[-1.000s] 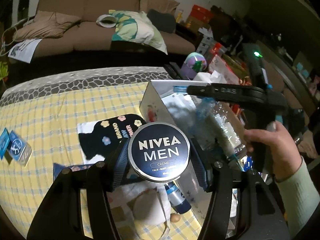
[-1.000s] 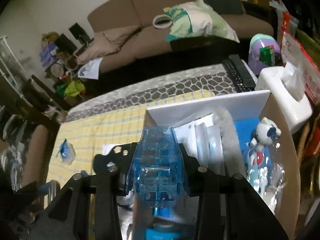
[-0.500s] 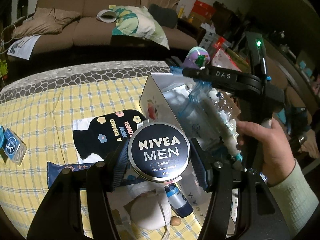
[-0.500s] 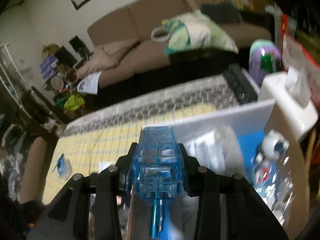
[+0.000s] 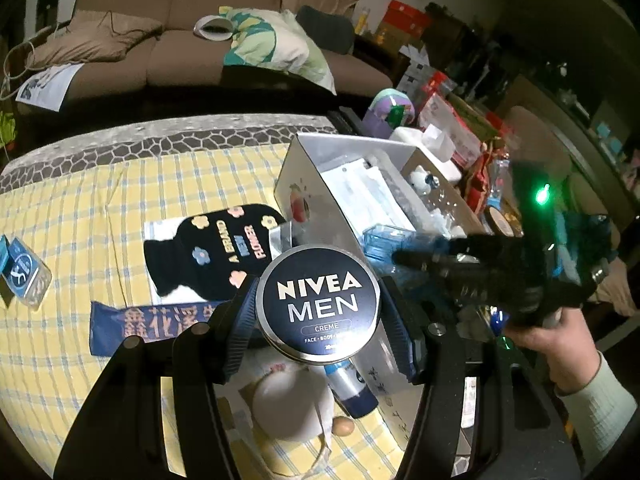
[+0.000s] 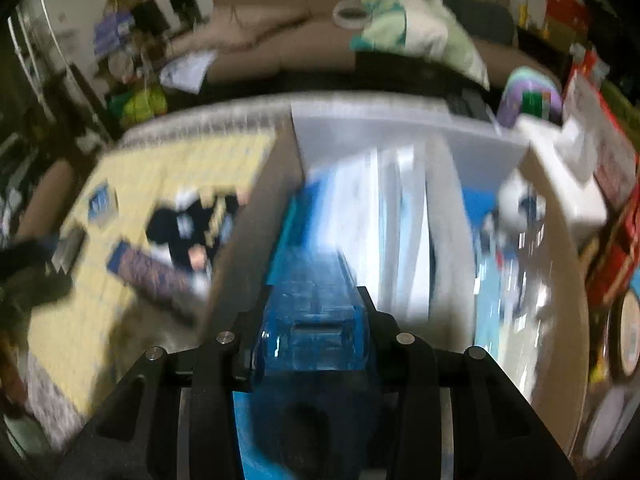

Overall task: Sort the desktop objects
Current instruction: 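Carry the tin and the car over the white box with both grippers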

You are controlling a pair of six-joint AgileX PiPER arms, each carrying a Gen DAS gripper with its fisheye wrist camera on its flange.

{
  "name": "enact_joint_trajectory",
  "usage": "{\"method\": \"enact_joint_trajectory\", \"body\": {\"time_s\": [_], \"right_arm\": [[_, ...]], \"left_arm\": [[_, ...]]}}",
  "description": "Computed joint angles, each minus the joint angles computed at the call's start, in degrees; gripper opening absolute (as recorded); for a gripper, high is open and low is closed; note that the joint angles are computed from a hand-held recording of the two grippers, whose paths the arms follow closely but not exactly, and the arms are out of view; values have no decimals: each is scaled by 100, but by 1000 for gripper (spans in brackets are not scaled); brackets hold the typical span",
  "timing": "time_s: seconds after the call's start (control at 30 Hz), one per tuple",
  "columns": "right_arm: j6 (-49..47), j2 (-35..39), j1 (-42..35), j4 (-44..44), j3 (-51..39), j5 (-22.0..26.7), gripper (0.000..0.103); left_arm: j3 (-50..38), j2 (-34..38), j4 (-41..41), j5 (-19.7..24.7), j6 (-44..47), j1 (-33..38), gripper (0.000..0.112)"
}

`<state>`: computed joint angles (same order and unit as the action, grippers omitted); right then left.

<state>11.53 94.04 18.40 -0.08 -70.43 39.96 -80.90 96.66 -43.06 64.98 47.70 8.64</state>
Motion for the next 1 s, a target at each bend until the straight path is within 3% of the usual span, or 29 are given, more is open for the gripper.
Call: {"method": "enact_joint_trajectory", "body": {"time_s": [0.23,0.43,0.67,0.7,0.77,0.9,1.0], "right_arm": [[367,429,204,-357,-386,586,41],[828,1250,314,-766,-1527,973,40],[912,1931,-289,600,-2340,541,45],[888,1927,-347,725,-2354,518,49],[899,1728,-398,706,-2162,367,67],[478,934,-586,920,-1388,32,68],[-24,189,-842,1343,-691,-138,76]], "left_arm": [[51,-144,-5,77,-57,-61,56],[-134,2,15,94,-98,-75,57],[-249,211,44,62,-125,-196,57],[-279,243,44,60,-146,-238,57],[-308,264,31,48,-183,-329,56],[-349,240,44,-35,-305,-746,57],[-402,298,240,-212,-557,-1251,57]]}}
